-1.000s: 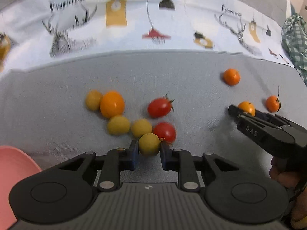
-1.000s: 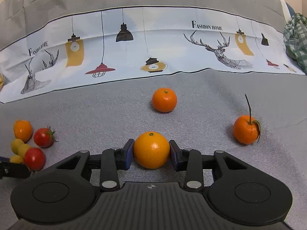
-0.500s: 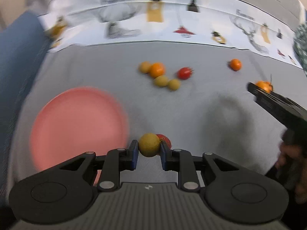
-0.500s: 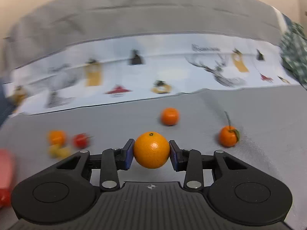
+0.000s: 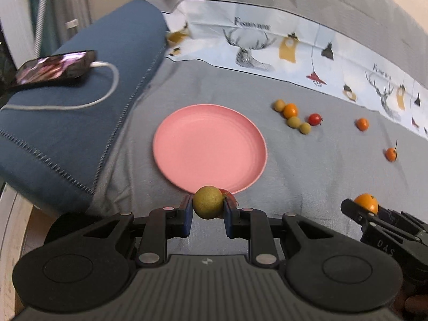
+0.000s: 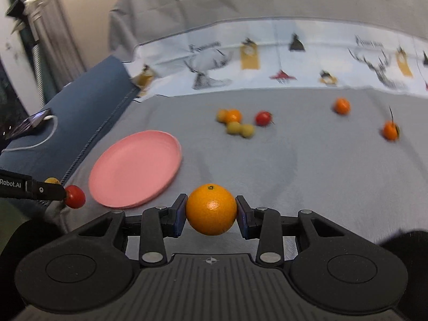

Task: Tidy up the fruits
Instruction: 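Carry the yellow tomato and orange to the pink plate and release both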

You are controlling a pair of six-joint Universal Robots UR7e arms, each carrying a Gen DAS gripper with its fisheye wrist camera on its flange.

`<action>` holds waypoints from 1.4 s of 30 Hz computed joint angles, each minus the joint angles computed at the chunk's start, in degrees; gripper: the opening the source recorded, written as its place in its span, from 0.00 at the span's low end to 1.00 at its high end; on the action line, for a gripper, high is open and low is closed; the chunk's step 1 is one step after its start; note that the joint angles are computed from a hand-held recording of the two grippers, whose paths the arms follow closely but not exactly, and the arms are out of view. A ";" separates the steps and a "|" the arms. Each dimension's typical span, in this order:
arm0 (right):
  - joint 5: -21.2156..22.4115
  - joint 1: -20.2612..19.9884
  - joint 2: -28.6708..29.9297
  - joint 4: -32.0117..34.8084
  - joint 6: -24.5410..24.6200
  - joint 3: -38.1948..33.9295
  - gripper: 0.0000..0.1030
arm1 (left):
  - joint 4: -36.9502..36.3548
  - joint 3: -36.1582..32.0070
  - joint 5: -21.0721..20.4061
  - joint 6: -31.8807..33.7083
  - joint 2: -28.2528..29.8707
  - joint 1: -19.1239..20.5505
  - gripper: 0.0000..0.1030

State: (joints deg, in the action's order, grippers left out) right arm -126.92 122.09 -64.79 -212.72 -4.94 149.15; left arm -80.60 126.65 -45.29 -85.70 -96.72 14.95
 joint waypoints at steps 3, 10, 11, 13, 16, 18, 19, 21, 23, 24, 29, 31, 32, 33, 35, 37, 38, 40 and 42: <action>-1.89 3.21 0.69 1.62 0.28 -0.94 0.39 | 3.00 0.44 -0.62 -3.02 -2.51 -1.53 0.25; -4.02 6.09 2.49 5.01 -0.46 -3.51 0.39 | 6.19 0.61 -0.57 -6.40 -5.40 -1.41 0.25; -3.95 5.84 2.75 5.19 -0.64 -3.91 0.39 | 6.24 0.62 -0.37 -6.38 -5.55 -0.99 0.25; -3.75 5.58 3.09 6.21 -0.53 -4.65 0.39 | 6.15 0.55 -0.07 -6.24 -5.62 -0.28 0.25; -3.38 5.26 3.61 8.10 0.53 -5.52 0.39 | 5.89 0.34 0.67 -5.74 -5.25 1.10 0.25; -2.80 4.60 3.98 9.96 1.27 -6.57 0.39 | 4.84 0.02 1.42 -4.65 -4.57 2.61 0.25; -2.39 4.19 4.20 10.49 1.45 -6.90 0.39 | 4.18 -0.13 1.77 -3.98 -4.20 3.34 0.25; -1.62 3.57 4.95 11.33 1.60 -7.80 0.39 | 2.15 -0.24 2.75 -1.93 -3.42 4.88 0.25; -0.89 2.95 6.07 11.57 0.97 -8.81 0.39 | 0.27 -0.33 3.69 0.04 -2.47 6.34 0.25; -0.69 2.74 6.69 11.63 0.52 -9.35 0.39 | -0.93 -0.39 4.20 1.27 -1.89 7.22 0.25; 0.56 1.53 10.05 11.52 -2.12 -12.49 0.39 | -8.99 -0.43 5.57 8.85 1.09 12.47 0.25; 1.28 0.84 11.47 11.94 -3.21 -14.01 0.39 | -12.72 -0.39 5.77 12.40 2.41 14.64 0.25; 1.64 0.49 12.21 12.10 -3.77 -14.75 0.39 | -13.97 -0.44 5.95 13.59 3.09 15.58 0.25; 1.98 0.12 12.95 12.08 -4.42 -15.46 0.39 | -15.00 -0.66 6.08 14.61 4.04 16.65 0.25; 2.52 -0.53 14.38 12.23 -5.94 -16.89 0.39 | -17.29 -0.71 6.28 17.00 5.28 18.46 0.25; 2.57 -1.19 15.94 12.75 -7.67 -18.40 0.39 | -18.82 -1.08 5.86 18.70 6.65 20.43 0.25; 2.23 -1.35 16.56 13.07 -8.19 -18.93 0.39 | -19.97 -0.97 5.64 19.84 7.03 21.33 0.25; 1.72 -1.84 17.77 14.28 -9.13 -20.14 0.39 | -20.80 -1.14 5.59 21.00 7.97 22.65 0.25; 1.48 -2.46 18.51 15.61 -9.41 -21.02 0.39 | -21.86 -1.31 5.64 22.27 8.88 23.84 0.25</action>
State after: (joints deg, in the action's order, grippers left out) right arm -125.44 119.62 -46.28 -197.11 -14.35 128.13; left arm -102.46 125.34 -39.65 -63.43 -87.84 38.79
